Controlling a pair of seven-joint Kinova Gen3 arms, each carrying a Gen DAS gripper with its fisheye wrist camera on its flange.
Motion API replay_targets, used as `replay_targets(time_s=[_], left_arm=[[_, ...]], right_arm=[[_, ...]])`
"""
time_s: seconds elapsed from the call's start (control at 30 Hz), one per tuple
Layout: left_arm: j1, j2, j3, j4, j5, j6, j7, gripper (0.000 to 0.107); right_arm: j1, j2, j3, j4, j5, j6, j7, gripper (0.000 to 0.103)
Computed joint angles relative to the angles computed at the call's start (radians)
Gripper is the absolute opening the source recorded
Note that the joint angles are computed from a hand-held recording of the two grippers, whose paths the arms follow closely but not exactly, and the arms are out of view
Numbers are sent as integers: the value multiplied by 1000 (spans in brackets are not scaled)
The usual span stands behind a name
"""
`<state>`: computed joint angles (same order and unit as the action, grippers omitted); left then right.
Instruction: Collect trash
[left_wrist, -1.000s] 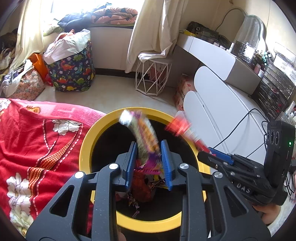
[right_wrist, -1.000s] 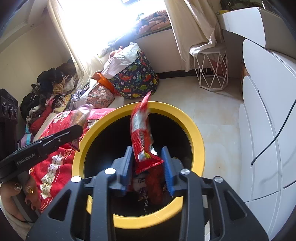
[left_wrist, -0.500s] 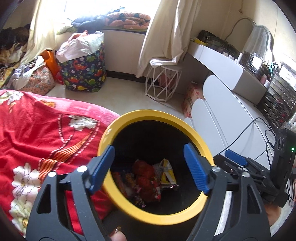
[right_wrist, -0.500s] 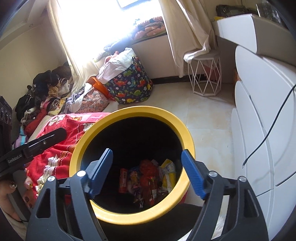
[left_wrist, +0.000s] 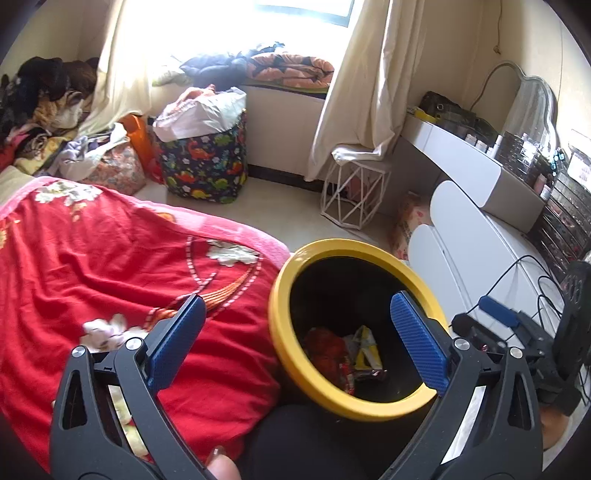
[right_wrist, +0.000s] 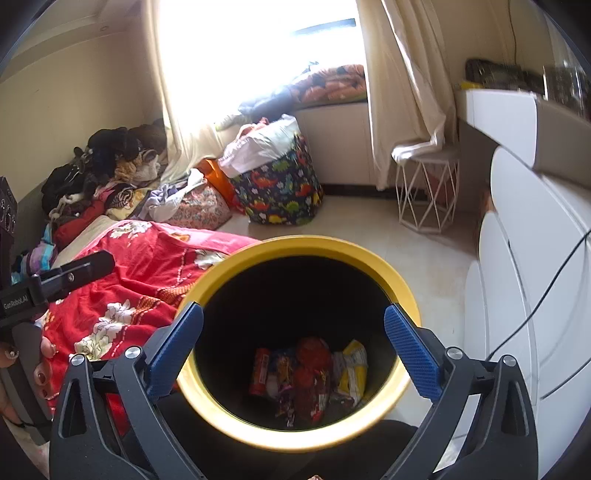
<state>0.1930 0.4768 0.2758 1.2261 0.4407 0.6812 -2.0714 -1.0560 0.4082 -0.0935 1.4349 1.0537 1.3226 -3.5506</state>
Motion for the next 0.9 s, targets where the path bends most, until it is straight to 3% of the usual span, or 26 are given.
replay_targets(time_s=[0.37, 0.67, 0.9], left_arm=[[-93, -99, 28, 169, 94, -137, -83, 92], [-147, -192, 60, 354, 196, -337, -186, 92], [-173, -212, 86, 407, 212, -407, -211, 92]], right_arm=[[-91, 96, 46, -142, 67, 112, 83, 96], [-188, 165, 98, -170, 176, 210, 18, 96], [-233, 211, 120, -181, 238, 284, 5, 96]])
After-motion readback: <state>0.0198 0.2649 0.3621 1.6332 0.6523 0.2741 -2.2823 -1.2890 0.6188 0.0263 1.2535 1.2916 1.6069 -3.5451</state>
